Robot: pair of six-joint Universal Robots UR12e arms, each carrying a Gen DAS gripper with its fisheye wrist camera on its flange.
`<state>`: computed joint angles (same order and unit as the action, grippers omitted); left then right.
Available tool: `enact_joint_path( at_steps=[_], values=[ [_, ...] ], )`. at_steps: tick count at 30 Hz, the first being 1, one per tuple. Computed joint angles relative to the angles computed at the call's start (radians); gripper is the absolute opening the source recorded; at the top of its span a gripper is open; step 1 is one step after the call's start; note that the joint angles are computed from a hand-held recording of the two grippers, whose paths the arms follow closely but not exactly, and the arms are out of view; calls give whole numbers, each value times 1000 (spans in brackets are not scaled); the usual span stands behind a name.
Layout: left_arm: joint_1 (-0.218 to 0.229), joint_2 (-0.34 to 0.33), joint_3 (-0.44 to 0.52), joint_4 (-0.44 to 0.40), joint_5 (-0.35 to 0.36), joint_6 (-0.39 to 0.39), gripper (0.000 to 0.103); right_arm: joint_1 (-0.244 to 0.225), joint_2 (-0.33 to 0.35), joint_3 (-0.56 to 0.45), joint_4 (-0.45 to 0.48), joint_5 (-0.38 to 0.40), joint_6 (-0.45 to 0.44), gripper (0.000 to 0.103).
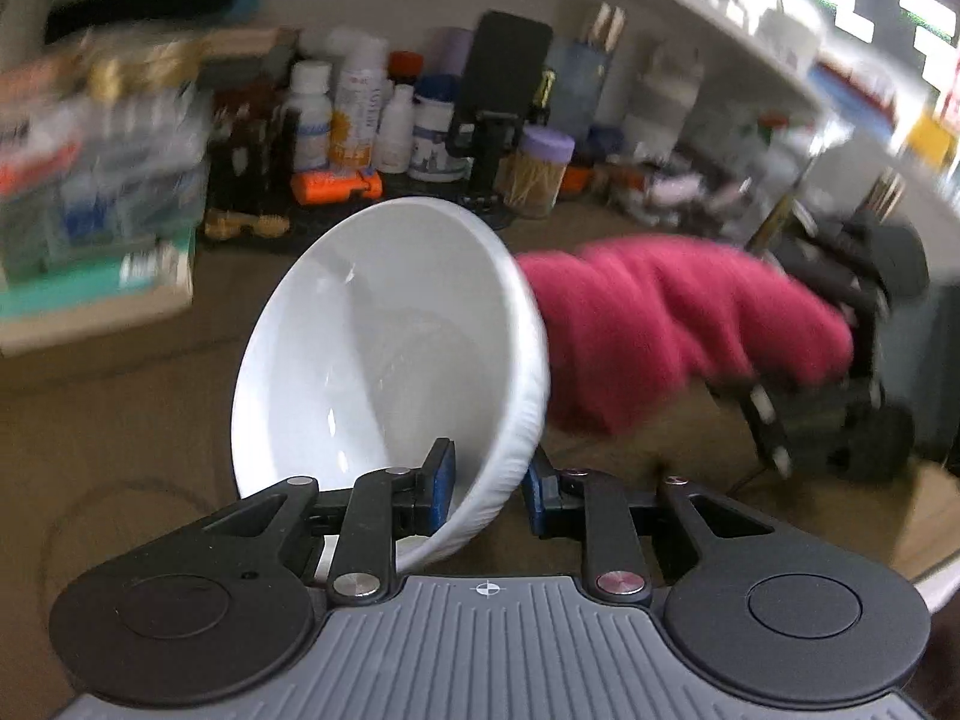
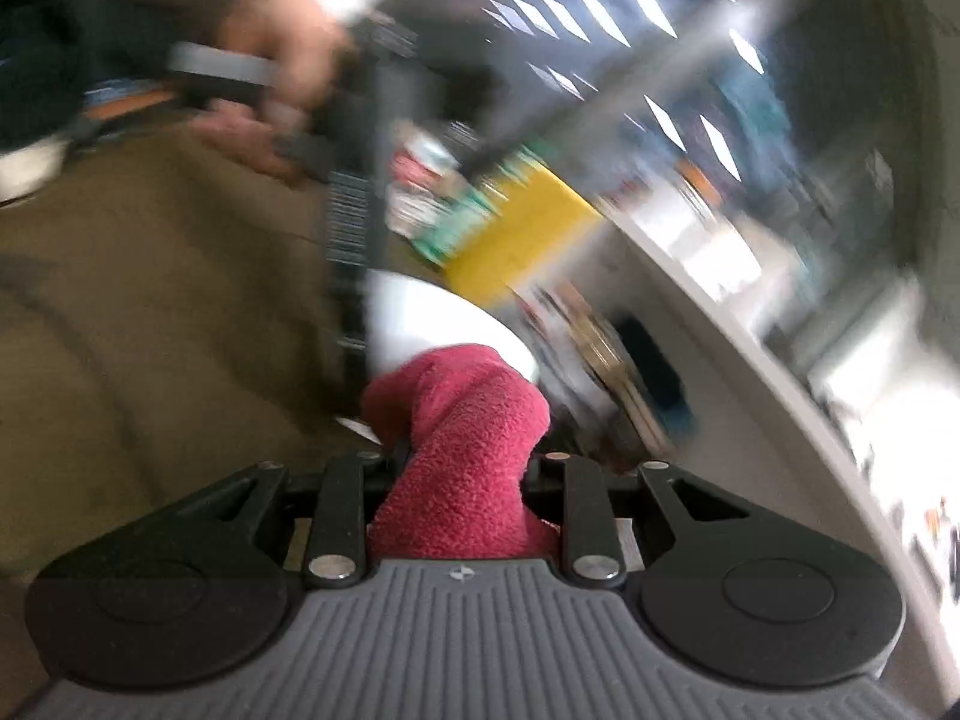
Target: Clean bowl
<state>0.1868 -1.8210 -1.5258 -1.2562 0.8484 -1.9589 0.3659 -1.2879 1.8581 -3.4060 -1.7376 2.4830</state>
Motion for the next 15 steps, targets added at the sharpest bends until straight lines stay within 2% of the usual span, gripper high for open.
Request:
enact_joint_path(
  at_steps=[3, 6, 7, 10, 11, 15],
  values=[
    [-33, 23, -26, 91, 56, -13, 25, -14, 6, -4, 26, -53, 181, 28],
    [-70, 36, -43, 141, 105, -5, 29, -28, -7, 7, 79, -65, 300, 28],
    [-86, 41, -53, 165, 126, -2, 30, -30, -11, 12, 94, -71, 316, 28],
    [-121, 41, -58, 162, 157, 16, 32, -38, -26, 26, 134, -90, 357, 28],
    [-134, 43, -70, 200, 173, 17, 37, -44, -34, 33, 147, -83, 387, 28],
    [-167, 41, -78, 255, 218, 10, 40, -62, -47, 48, 189, -54, 476, 28]
  ],
)
